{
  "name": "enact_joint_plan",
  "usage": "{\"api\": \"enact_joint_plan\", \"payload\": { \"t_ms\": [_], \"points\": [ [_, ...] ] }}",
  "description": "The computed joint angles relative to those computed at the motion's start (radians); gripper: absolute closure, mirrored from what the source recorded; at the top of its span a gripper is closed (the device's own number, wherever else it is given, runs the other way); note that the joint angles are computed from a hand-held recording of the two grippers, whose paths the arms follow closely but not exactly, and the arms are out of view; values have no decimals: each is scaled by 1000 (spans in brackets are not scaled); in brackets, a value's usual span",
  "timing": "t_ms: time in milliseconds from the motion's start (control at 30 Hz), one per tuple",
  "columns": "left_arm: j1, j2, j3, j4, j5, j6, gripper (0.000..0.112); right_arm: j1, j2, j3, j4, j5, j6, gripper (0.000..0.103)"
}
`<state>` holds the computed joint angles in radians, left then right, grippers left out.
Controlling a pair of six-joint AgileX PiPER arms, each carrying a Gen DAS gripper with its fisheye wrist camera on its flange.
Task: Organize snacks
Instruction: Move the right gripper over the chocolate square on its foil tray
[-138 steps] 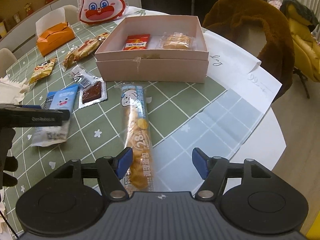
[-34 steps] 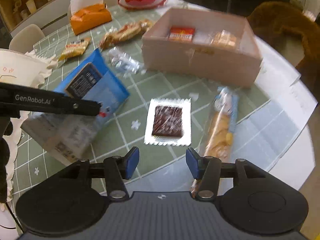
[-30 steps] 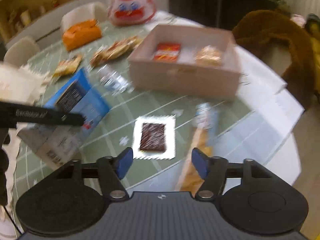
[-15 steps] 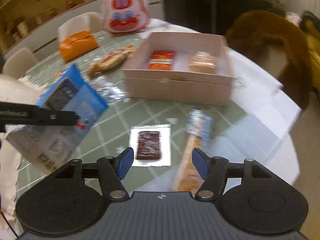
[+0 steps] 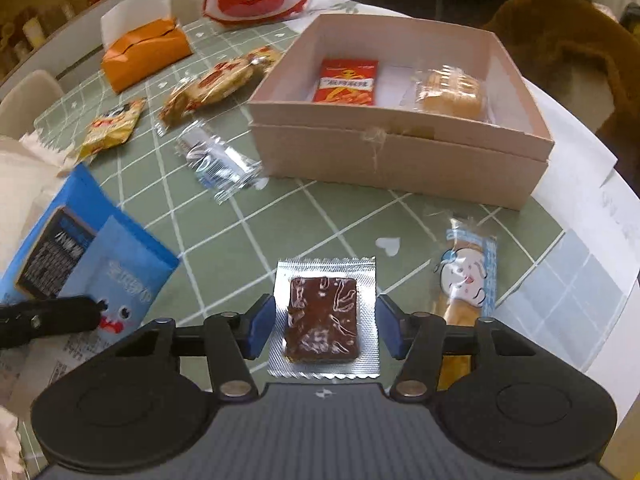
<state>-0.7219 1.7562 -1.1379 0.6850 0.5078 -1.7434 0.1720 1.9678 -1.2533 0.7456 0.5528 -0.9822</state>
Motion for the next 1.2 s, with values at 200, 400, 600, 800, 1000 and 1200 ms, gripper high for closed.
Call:
{"api": "enact_joint_plan", "payload": {
  "t_ms": [200, 400, 600, 800, 1000, 1200],
  "points": [
    [0, 26, -16, -32, -33, 35, 93, -34, -45, 72, 48, 22, -101, 56],
    [-6, 36, -21, -51, -42, 50, 93, -83, -102, 136, 98, 65, -177, 85],
    [-10, 46, -28, -57, -48, 48, 93, -91, -125, 159, 82, 62, -186, 87],
    [-24, 56, -31, -23, -40, -18, 93, -56, -115, 151, 59, 31, -158, 82],
    [-26, 62, -30, -5, -43, -54, 93, -37, -103, 135, 41, 19, -137, 73],
    [-24, 45, 17, 73, -83, -169, 93, 23, -108, 124, -97, -40, -10, 43]
  ]
}}
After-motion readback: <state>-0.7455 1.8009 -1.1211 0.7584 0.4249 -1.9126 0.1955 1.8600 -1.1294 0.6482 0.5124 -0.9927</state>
